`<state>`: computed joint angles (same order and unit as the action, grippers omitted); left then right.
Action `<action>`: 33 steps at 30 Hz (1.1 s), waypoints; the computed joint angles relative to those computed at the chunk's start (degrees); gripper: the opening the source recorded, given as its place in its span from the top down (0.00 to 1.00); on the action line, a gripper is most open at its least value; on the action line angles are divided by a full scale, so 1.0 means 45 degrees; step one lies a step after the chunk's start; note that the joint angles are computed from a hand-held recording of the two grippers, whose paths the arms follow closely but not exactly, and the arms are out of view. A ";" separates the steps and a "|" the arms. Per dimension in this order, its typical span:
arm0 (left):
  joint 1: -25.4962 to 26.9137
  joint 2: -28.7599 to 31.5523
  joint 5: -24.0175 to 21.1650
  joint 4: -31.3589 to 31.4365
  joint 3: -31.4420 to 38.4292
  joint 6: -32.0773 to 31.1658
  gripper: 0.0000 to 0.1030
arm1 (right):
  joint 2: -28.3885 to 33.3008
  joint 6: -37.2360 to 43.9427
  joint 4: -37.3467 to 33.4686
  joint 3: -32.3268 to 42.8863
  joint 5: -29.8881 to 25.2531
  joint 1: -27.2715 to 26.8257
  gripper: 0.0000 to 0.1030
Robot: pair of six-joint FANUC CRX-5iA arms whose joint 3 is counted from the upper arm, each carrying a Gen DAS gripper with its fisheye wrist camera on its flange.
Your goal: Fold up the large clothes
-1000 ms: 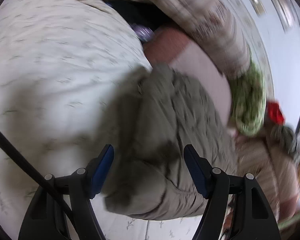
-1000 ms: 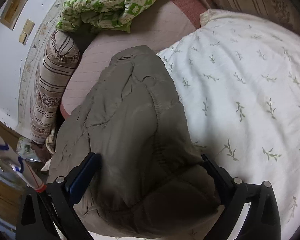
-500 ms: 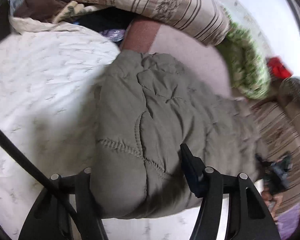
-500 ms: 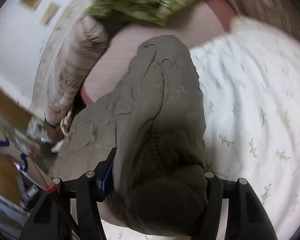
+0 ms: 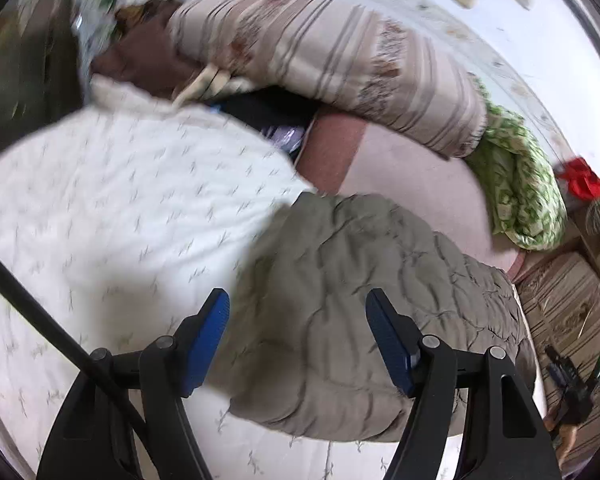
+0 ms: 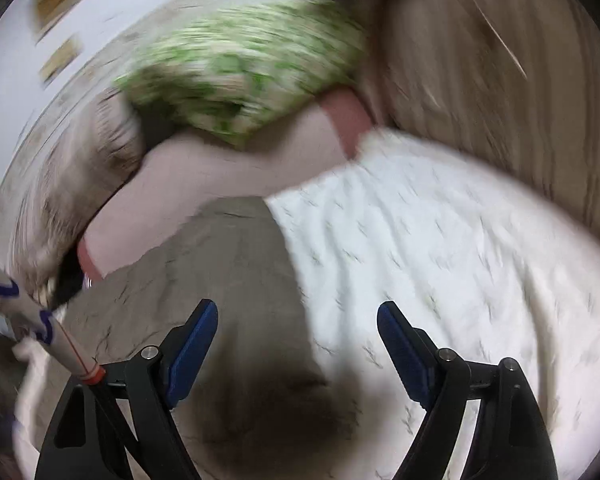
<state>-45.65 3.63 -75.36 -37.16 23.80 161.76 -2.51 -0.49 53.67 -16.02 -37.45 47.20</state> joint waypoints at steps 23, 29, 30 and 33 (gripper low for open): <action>-0.5047 0.4232 -0.8040 -0.8493 0.6752 -0.3199 0.15 | 0.0002 0.1719 0.1227 -0.0144 -0.2492 0.2482 0.22; -0.8416 0.5112 -1.0169 -1.2846 0.8791 -0.5149 0.15 | -0.2601 0.0568 0.1766 -0.1675 -0.4157 0.5219 0.21; -0.9032 0.5259 -1.0514 -1.3655 0.9148 -0.5582 0.15 | -0.2943 0.0476 0.1743 -0.1862 -0.4487 0.5725 0.21; -1.0637 0.5717 -1.1391 -1.5989 1.0144 -0.6437 0.15 | -0.3901 0.0095 0.1699 -0.2262 -0.5932 0.7580 0.20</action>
